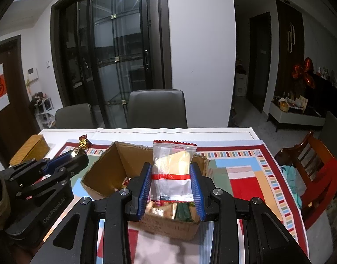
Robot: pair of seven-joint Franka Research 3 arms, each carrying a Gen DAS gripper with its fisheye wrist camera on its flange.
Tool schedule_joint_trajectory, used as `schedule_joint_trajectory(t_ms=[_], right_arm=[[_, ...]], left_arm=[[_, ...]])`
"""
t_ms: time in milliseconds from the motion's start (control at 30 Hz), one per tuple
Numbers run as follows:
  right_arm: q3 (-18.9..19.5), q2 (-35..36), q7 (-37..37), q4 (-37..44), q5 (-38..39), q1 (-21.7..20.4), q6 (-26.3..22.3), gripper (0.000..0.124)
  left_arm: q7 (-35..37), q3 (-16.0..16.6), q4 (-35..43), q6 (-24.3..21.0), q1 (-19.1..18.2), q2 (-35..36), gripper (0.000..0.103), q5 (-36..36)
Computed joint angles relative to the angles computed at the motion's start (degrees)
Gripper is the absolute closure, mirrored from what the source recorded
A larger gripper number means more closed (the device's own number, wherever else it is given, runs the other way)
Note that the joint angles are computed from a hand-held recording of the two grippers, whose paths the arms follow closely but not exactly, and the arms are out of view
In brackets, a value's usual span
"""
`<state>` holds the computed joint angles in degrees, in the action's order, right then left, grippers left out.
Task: Organize snacks
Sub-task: 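Carry wrapped candy with left tool while right tool carries cake packet into box, then open left tool inside box while right tool releases cake packet inside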
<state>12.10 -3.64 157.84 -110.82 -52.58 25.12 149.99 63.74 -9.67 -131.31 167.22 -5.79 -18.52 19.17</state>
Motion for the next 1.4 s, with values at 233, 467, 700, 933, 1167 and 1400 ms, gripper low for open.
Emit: schedule_joint_trajectory(t_ms=[233, 467, 700, 933, 1167, 1400], right_arm=[[-0.8, 2.4, -1.1, 2.2, 0.5, 0.8, -0.5, 0.088], [-2.1, 4.2, -2.4, 3.8, 1.7, 1.8, -1.1, 0.088], [-3.2, 6.0, -4.2, 5.4, 3.9, 2.7, -1.6, 0.088], [-4.4, 7.9, -6.5, 7.0, 6.1, 3.8, -1.9, 0.087], [-5.2, 8.6, -7.1, 7.9, 5.9, 4.5, -2.4, 0.084], [-5.4, 7.6, -2.4, 7.4, 0.4, 5.1, -3.8, 0.04]], left_arm=[[1.4, 0.7, 1.9, 0.4, -0.3, 2.7, 0.085, -0.7], [3.2, 1.2, 3.3, 0.8, -0.6, 5.0, 0.085, -2.0], [5.6, 1.8, 4.6, 1.1, -1.0, 7.4, 0.085, -3.9], [8.6, 2.2, 5.3, 0.5, -1.6, 8.7, 0.085, -7.1], [9.7, 2.1, 5.7, 0.1, -1.4, 9.1, 0.068, -8.5], [4.6, 0.7, 5.1, 0.4, 0.8, 8.4, 0.036, -3.3]])
